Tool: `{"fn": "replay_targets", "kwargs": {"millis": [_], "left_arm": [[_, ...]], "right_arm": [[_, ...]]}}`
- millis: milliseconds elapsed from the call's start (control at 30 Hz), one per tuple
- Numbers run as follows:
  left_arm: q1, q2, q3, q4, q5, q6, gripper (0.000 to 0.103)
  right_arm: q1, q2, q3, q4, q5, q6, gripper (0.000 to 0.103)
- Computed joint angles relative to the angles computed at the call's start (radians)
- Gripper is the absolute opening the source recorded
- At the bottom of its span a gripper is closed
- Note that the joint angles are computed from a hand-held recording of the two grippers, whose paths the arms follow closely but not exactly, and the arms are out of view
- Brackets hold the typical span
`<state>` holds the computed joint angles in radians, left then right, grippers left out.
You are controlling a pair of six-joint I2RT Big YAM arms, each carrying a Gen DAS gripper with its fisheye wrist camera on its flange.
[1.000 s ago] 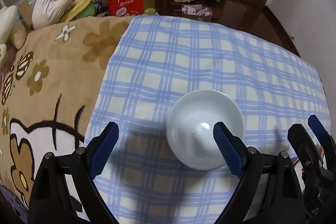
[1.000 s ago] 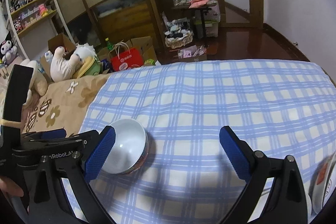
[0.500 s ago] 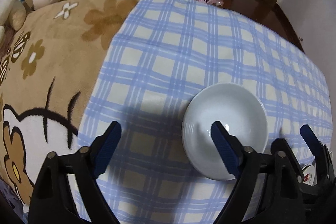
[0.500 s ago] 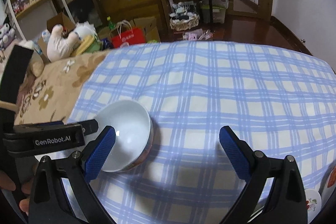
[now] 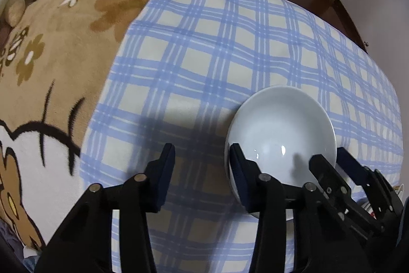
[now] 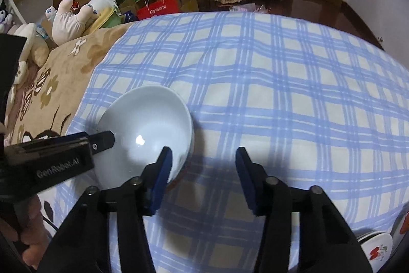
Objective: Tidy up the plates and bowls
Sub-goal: 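Close both tools on opposite rims of the small white bowl, then lift the small white bowl and carry it toward the nested bowls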
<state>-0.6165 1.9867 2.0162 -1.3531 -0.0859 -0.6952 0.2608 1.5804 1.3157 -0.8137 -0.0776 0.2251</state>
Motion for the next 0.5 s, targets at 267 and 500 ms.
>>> {"fn": "replay_targets", "kwargs": {"millis": [267,500], "left_arm": [[-0.009,0.001,-0.004,0.033,0.029,0.046,0.011],[-0.015,-0.009,-0.016,0.055,0.044,0.050,0.006]], "right_arm": [[0.020,0.023,0.027,-0.034,0.006,-0.021,0.025],[0.023,0.026,0.019,-0.037,0.011,-0.003,0.015]]}}
